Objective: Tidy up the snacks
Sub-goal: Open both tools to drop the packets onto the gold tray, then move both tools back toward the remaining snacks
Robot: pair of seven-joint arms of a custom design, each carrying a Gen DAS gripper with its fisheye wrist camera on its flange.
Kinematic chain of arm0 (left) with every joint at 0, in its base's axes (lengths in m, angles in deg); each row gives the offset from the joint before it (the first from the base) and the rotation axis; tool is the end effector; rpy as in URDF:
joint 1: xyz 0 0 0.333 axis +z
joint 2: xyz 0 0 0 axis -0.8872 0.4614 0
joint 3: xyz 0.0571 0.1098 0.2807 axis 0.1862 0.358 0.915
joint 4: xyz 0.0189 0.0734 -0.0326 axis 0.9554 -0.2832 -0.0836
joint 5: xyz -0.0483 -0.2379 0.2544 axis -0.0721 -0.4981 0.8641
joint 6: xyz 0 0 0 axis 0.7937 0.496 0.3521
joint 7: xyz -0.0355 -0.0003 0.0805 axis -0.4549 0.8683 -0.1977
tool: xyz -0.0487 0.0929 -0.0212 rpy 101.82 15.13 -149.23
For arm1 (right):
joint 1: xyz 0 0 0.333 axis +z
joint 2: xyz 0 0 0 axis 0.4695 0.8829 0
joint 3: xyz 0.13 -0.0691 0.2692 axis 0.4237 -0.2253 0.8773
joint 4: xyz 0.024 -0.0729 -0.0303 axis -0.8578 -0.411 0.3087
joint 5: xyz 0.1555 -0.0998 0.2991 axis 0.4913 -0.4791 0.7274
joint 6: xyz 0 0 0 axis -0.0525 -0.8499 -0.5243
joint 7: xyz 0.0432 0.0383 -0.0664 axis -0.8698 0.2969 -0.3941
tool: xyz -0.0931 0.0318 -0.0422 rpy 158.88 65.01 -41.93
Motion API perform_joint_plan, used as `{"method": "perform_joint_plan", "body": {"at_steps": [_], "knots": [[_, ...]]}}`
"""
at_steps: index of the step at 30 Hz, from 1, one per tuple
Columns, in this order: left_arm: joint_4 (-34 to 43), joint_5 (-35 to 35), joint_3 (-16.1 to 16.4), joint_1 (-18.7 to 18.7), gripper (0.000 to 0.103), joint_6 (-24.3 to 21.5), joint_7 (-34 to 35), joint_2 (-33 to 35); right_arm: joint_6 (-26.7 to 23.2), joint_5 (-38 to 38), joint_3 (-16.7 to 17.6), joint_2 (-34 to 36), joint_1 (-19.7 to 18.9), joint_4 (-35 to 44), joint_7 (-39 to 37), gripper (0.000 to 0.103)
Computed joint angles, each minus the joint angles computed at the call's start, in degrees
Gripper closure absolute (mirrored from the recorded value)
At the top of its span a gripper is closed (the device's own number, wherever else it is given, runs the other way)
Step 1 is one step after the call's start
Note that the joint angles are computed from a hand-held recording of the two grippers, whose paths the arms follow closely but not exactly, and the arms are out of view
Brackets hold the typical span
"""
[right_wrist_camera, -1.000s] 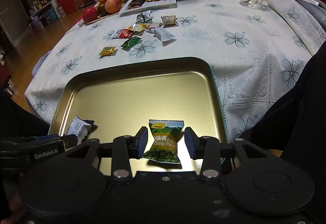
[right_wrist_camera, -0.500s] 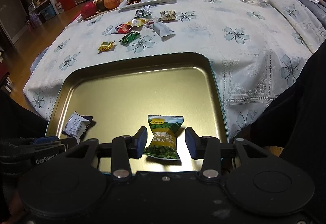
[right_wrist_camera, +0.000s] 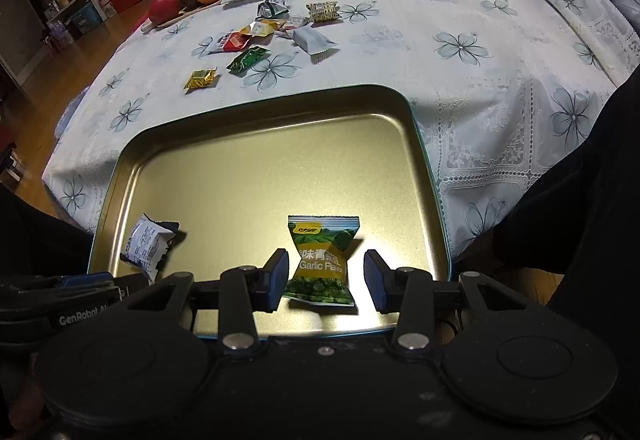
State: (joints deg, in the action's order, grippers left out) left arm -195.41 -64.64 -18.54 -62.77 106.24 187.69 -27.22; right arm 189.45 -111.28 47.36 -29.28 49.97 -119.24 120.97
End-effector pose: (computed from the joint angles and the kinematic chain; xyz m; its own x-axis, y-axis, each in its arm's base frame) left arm 0.4709 -0.0474 0.3759 -0.1915 -0.9812 0.0258 -0.9048 0.1663 -0.3920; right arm 0.4177 0.2620 0.3810 -0.2364 -0.9593 -0.1547 -0.8473 0.2814 -0.4505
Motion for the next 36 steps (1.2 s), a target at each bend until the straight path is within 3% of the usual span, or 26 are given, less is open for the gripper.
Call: {"method": "perform_joint_plan", "body": {"at_steps": [6, 20, 30, 36], "knots": [[4.4, 0.8, 0.2, 0.2, 0.058, -3.5, -0.4, 1.4, -1.3, 6.5, -0.2, 1.2, 0.0, 1.5, -6.0, 0.059], [21.2, 0.0, 0.8, 0.4, 0.058, -11.9, 0.6, 10.9, -4.1, 12.6, -1.8, 6.7, -0.9, 10.2, -16.8, 0.058], [39.8, 3.0, 2.0, 0.2, 0.058, -17.9, -3.4, 23.0, -7.8, 15.9, -3.8, 15.6, -3.1, 24.9, -24.4, 0.057], [55.9, 5.1, 2.7, -0.5, 0.058, -24.1, -6.7, 33.4, -12.4, 17.5, -5.2, 24.3, -4.2, 39.2, -29.6, 0.056]]}}
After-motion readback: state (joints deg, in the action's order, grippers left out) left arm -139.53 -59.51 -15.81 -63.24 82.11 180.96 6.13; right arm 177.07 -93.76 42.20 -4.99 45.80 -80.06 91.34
